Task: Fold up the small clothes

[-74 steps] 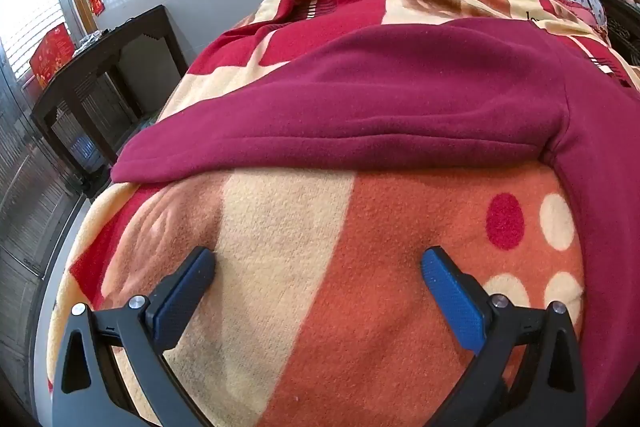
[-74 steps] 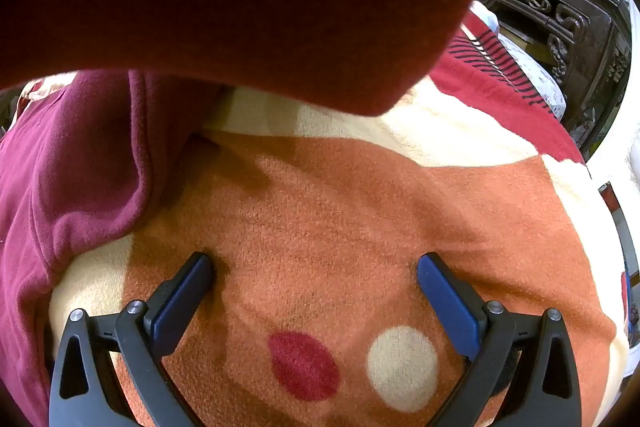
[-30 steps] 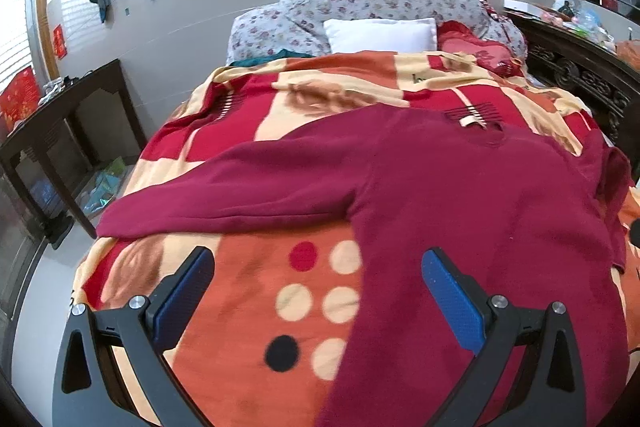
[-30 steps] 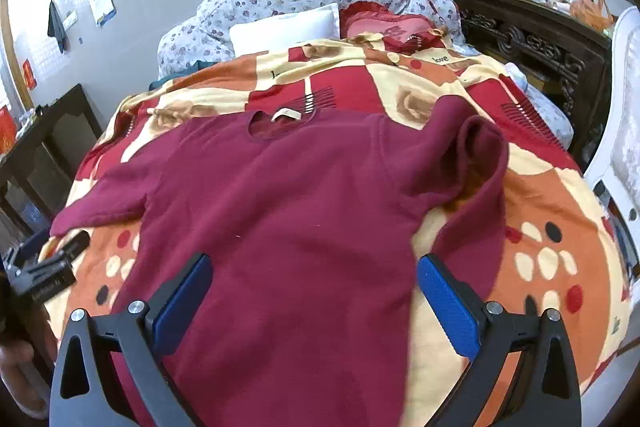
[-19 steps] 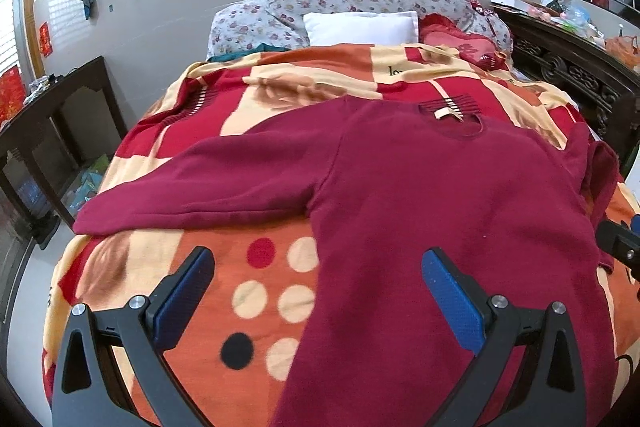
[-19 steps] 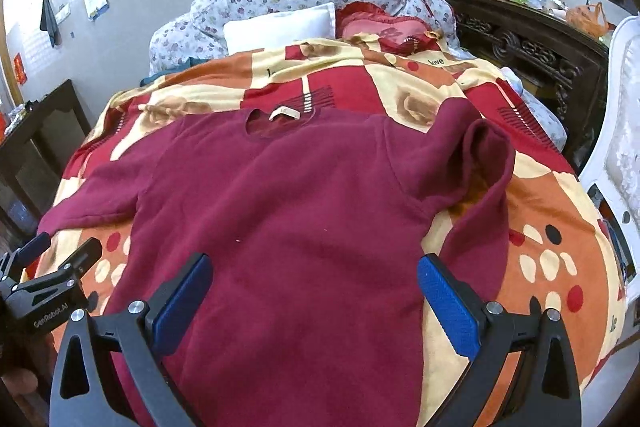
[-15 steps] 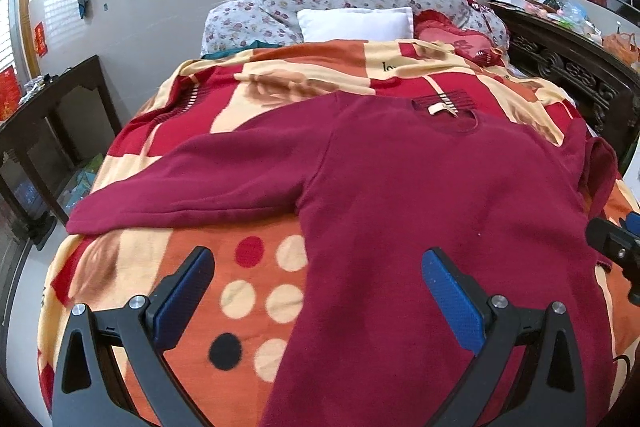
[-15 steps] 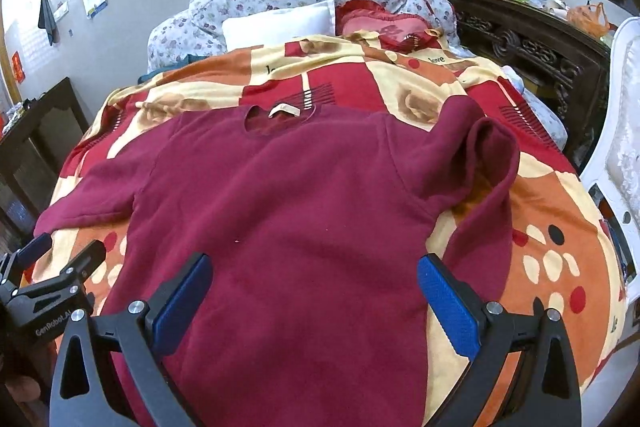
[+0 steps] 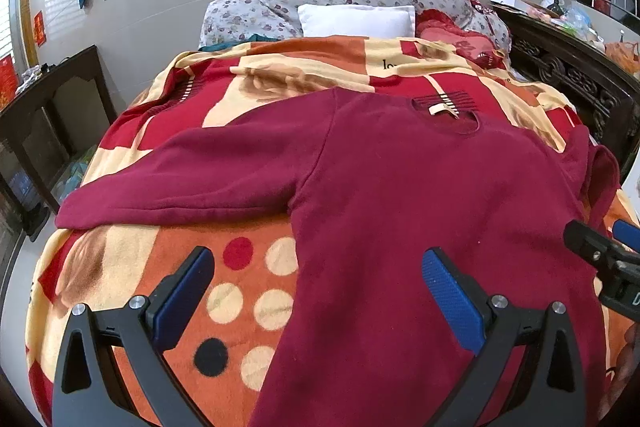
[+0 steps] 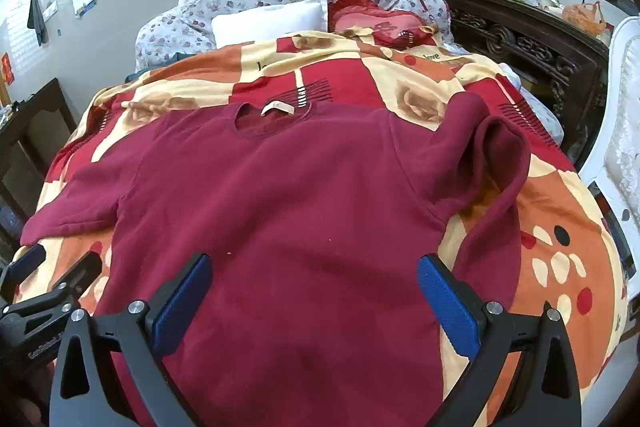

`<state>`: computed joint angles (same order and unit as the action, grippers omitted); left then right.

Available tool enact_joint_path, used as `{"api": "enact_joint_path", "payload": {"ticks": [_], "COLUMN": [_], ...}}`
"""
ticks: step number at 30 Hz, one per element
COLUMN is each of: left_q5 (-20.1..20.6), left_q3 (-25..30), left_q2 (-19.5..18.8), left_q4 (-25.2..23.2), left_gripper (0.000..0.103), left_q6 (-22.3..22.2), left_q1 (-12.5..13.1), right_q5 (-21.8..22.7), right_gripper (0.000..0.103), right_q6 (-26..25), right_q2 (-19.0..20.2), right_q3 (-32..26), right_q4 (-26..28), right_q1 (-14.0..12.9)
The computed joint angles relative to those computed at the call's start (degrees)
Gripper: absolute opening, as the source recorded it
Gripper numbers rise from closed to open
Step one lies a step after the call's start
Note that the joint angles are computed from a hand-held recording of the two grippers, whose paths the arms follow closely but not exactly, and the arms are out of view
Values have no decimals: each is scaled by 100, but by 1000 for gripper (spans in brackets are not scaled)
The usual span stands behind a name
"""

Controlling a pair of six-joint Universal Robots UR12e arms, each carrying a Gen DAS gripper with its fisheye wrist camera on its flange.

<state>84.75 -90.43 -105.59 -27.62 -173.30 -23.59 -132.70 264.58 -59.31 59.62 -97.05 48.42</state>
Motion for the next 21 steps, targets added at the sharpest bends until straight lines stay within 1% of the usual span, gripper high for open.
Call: {"api": "enact_joint_path", "payload": {"ticks": [8,12,15,21], "left_q5": [13,-5,-7,48], "left_q3": [63,72,77,144], "left_q2": [-54,-66,-67,-141], "left_q4": [-132,-138,-161,-212], "left_gripper": [103,103,103,103], "left_q6": [-36,-74,-58,-80], "left_q1": [12,18,22,29], "right_q5": [74,117,109,238], "right_gripper": [103,103,103,103], "right_q6": [-183,-180,-126,-197], "right_q2": [110,129,154,139], "right_q3": [-130,-126,-159,-60], "right_q4": [83,13,74,-166], "right_q1": [-45,-73,-87,-129]}}
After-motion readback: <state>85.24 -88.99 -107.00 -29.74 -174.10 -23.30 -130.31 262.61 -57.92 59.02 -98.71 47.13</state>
